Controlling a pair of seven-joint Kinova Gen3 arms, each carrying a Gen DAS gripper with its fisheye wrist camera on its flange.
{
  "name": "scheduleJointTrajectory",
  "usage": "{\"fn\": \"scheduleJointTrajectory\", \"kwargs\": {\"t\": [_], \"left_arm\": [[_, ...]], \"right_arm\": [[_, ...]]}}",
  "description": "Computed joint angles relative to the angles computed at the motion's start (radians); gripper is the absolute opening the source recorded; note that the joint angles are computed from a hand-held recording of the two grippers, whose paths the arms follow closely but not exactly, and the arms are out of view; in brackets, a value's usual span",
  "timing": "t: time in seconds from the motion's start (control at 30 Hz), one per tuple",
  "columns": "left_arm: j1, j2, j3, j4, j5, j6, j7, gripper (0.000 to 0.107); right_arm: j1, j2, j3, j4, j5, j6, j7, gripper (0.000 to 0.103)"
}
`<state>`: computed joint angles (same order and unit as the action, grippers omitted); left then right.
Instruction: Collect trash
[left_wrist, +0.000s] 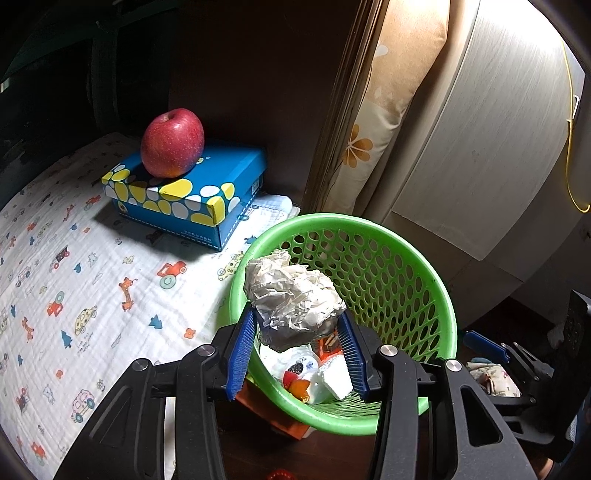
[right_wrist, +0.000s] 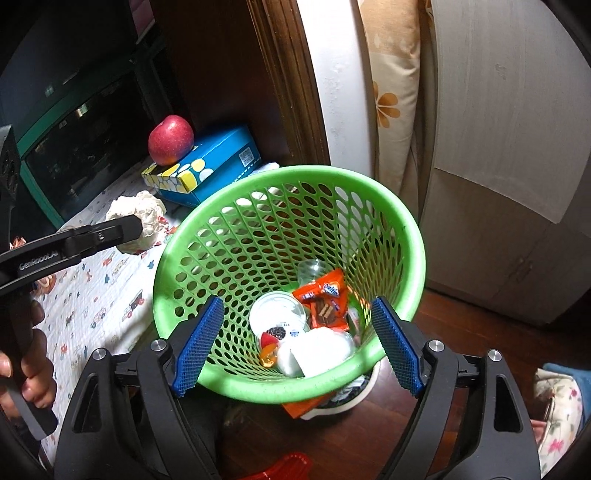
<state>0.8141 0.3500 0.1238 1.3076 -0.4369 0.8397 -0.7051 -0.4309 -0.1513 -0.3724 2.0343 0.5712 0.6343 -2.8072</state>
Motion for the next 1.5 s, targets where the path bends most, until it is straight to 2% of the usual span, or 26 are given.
{"fn": "scheduleJointTrajectory", "kwargs": {"t": [0.5,0.9,1.1,1.27,1.5], "left_arm": [[0.008,0.057,-0.005,-0.054,0.041,0.020,-0.056,0.049],[0.019,0.070,-0.016,-0.067,0.054,0.026,-0.058,0.056],[0.023,0.051,-0.022,-0.045,0.044,0.019,-0.036,0.065],[0.032,0.018,-0.031,-0.008,0.001,0.019,0.019,0.079],[0.031,-0.032,-0.024,0.061,-0.073,0.037,0.096,0.087]], "right_arm": [[0.025,-0.041,-0.029,0.036,-0.006,-0.002,-0.030,0.085],[0.044,-0.051,-0.037,0.044,-0.025,-0.012,-0.018,0.085],[0.045,-0.046,-0.047,0.038,-0.025,-0.015,-0.019,0.086],[0.036,-0.038,-0.058,0.029,-0.008,-0.016,-0.034,0.089],[0.005,-0.015,-0.054,0.005,0.005,-0.015,-0.035,0.090]]}}
